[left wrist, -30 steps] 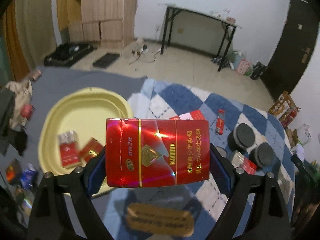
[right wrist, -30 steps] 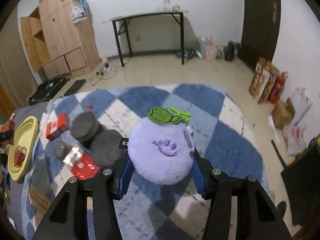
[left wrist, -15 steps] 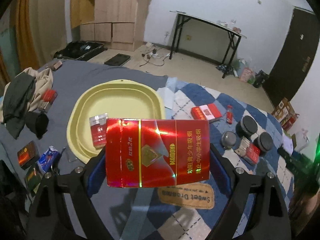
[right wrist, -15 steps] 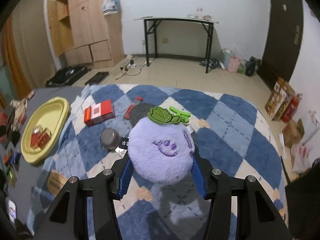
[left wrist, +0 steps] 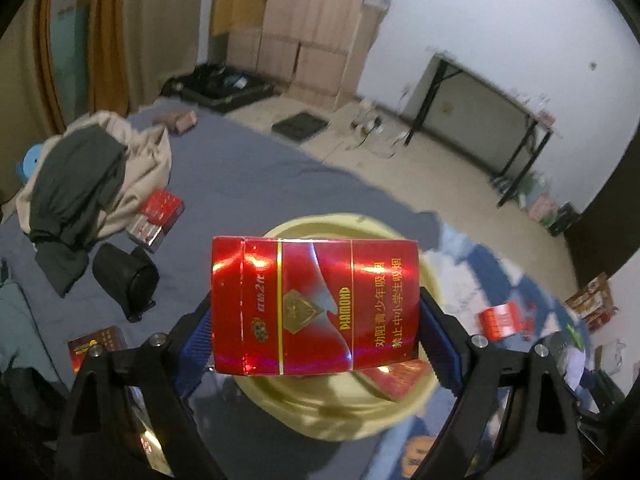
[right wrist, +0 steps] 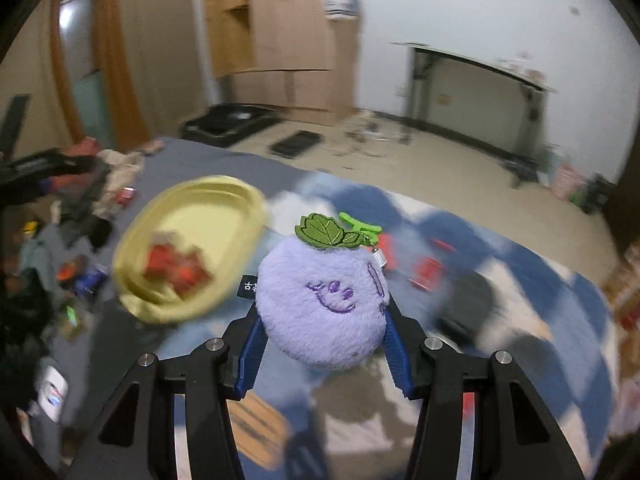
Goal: Organize rigid objects
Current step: 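Carry the red box and purple plush into the yellow tray and open both grippers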
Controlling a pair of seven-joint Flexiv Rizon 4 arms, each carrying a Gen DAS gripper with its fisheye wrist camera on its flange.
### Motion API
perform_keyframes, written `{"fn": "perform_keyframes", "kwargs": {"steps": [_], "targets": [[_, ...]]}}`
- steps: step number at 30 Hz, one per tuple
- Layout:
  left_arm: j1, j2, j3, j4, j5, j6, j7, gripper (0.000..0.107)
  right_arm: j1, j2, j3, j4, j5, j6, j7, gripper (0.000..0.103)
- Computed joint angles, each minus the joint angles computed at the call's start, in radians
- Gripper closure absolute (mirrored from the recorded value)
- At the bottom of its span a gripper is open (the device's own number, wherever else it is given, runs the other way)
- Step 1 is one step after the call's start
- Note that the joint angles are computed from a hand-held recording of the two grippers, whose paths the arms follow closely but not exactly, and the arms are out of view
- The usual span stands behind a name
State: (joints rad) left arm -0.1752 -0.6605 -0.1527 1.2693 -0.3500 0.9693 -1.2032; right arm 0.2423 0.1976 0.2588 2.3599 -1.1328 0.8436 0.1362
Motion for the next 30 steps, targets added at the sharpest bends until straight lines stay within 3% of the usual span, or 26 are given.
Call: {"fn": "perform_keyframes", "kwargs": {"steps": [4,7,10,15,17,20,26,30], "targets": [[-0.044,-0.142,0.051,-0.18,0.078,-0.135,-0.048,0.017,-0.012,-0.223,-0.095,-0.163,-0.025,0.149,-0.093,0.051],[-0.047,-0.237,0.049,-0.307,0.089,-0.225,-0.066,0.017,-0.003,-0.371,-0.142,-0.285,0.072,0.215,-0.236,0.051],[-0.061,-0.333,0.065,-0.474,0.109,-0.332,-0.088,0.017,0.012,-0.467,-0.166,-0.375,0.225,0.225,-0.383,0.051],[-0.089,-0.489,0.083,-0.755,0.137,-0.492,-0.108,0.017,0.036,-0.568,-0.224,-0.471,0.324,0.23,-0.51,0.051],[-0.108,-0.539,0.131,-0.838,0.138,-0.545,-0.137,0.017,0.055,-0.61,-0.243,-0.505,0.347,0.214,-0.537,0.051],[-0.108,-0.507,0.101,-0.75,0.186,-0.461,-0.127,0.016,0.079,-0.643,-0.269,-0.528,0.358,0.222,-0.557,0.051],[-0.102,-0.452,0.092,-0.66,0.192,-0.408,-0.141,0.015,0.112,-0.669,-0.319,-0.53,0.323,0.295,-0.501,0.044],[-0.09,-0.298,0.062,-0.426,0.181,-0.251,-0.12,0.004,0.153,-0.597,-0.376,-0.434,0.162,0.36,-0.347,0.014]]}}
